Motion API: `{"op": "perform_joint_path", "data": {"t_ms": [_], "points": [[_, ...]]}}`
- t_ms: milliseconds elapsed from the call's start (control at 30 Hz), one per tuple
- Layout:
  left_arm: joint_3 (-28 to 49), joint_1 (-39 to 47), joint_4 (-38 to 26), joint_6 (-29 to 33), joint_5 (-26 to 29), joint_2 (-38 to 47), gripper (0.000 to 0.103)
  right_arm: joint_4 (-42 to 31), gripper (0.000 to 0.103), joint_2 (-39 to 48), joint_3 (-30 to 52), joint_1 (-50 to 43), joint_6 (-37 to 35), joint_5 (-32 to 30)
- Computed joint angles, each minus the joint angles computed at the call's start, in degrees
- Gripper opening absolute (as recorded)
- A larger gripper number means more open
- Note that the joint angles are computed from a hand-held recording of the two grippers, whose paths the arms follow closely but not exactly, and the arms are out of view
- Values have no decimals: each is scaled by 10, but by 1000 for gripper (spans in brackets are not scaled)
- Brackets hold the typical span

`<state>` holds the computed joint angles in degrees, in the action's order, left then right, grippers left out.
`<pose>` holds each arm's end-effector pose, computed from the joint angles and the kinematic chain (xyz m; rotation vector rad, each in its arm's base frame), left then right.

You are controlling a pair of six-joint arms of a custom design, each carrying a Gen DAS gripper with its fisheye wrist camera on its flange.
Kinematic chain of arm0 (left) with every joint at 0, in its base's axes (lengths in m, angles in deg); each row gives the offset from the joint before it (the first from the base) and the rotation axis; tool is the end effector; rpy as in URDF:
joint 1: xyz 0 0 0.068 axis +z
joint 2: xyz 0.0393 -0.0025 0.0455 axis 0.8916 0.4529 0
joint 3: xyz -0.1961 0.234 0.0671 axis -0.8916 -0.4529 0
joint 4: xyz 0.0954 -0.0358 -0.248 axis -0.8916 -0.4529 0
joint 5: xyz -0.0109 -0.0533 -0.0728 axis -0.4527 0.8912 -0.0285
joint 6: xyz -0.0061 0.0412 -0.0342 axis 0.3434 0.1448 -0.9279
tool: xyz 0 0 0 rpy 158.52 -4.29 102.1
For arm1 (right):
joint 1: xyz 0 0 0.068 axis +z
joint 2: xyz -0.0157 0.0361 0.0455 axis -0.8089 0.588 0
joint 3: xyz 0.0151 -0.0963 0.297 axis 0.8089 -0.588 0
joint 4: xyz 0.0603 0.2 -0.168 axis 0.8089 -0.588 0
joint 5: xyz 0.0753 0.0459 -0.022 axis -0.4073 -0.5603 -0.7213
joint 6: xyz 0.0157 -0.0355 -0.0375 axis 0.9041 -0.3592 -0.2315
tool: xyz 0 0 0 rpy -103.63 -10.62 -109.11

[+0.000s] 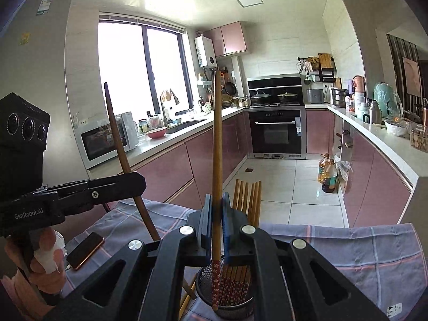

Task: Organize utensils
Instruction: 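Lower the chopsticks into the mesh cup with both grippers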

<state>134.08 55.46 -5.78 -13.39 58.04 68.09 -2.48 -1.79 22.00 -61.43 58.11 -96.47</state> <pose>0.3134 -0.0631 0.3338 0.5655 1.9502 -0.7034 0.2874 -0.0218 0.2934 -0.1815 1.9297 0.3508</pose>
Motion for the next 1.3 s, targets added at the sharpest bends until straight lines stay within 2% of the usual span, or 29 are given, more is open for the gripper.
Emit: {"op": "perform_joint_path", "data": {"t_ms": [400,633,967,1300], "points": [[18,-39,-16,40,-77,51,7,34,6,59,0,14,14,38],[32,-55,-57,87,-102,76,8,27,6,82,0,15,6,46],[63,-55,-103,112,-113,120,8,-19,6,117,8,18,-13,60],[112,-60,-113,90,-115,176,8,-43,7,152,38,12,-10,61]]}}
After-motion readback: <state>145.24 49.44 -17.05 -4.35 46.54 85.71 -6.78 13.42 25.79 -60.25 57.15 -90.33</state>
